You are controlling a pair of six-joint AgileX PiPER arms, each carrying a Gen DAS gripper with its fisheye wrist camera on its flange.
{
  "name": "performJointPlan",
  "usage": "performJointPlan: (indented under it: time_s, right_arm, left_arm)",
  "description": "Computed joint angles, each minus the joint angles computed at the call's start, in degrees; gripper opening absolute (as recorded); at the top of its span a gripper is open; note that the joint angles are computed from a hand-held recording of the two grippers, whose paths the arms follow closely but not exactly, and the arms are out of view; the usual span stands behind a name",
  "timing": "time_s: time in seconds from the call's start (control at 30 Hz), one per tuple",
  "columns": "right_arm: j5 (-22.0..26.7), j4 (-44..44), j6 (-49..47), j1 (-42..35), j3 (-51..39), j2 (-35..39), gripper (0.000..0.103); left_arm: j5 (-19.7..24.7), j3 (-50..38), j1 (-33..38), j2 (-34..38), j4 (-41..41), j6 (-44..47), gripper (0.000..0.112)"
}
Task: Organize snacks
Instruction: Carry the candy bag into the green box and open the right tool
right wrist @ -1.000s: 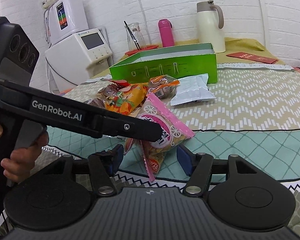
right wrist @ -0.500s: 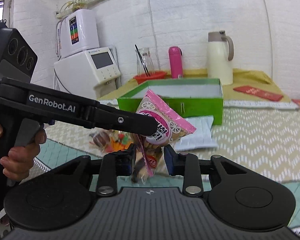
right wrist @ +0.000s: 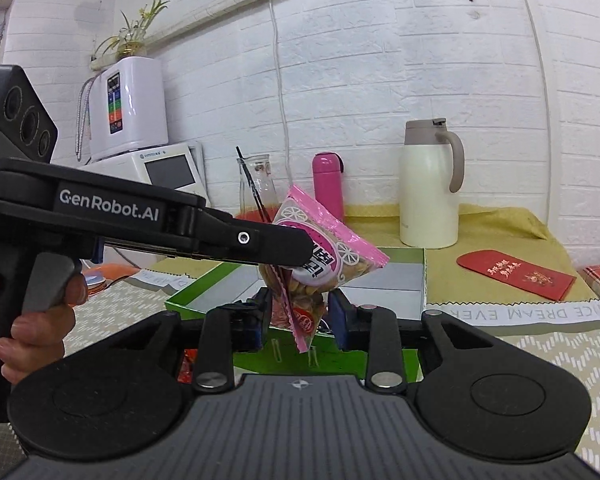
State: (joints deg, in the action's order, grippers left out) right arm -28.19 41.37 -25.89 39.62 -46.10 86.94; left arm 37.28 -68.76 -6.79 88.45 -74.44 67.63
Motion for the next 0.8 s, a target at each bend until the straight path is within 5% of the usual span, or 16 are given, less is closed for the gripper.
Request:
performJointPlan:
  time_s: [0.43,0.47,0.53,0.6,0.67,0.8]
  right_arm:
    - [7.76,-4.09,1.19,-8.50,-8.54,9.39,0.056]
    - [8.24,-3.05,-0.61,-8.62,-9.18,10.02,0.060]
    - [8.53,-5.22,-0.95,-8.83,-9.40,10.84,0.072]
    - [4.75,-7.91,-1.26,-7.97,-7.48,10.84,0.103]
    - [0.56,-5.07,-6.11,-6.16,-6.08,10.89,0.103]
    - [-1.14,-0.82,-11.30,-4.86,-6.15,11.36,0.103]
  left_arm:
    - [-1.41,-14.02,-2.18,15.70,5.65,-4.92,0.037]
    - [-2.41,-14.22,-2.46,16.11,6.27,-5.12,0.038]
    - [-8.09,-12.30,-3.73,15.27,6.16,-4.15,0.064]
    - [-11.23,-9.56,-3.99,14.17,1.56,1.85,0.066]
    - [-13.09,-8.57,-4.26,13.57,1.58,2.21,0.068]
    - [-16.03,-9.02,-5.42,13.08,13.78,-11.20,0.072]
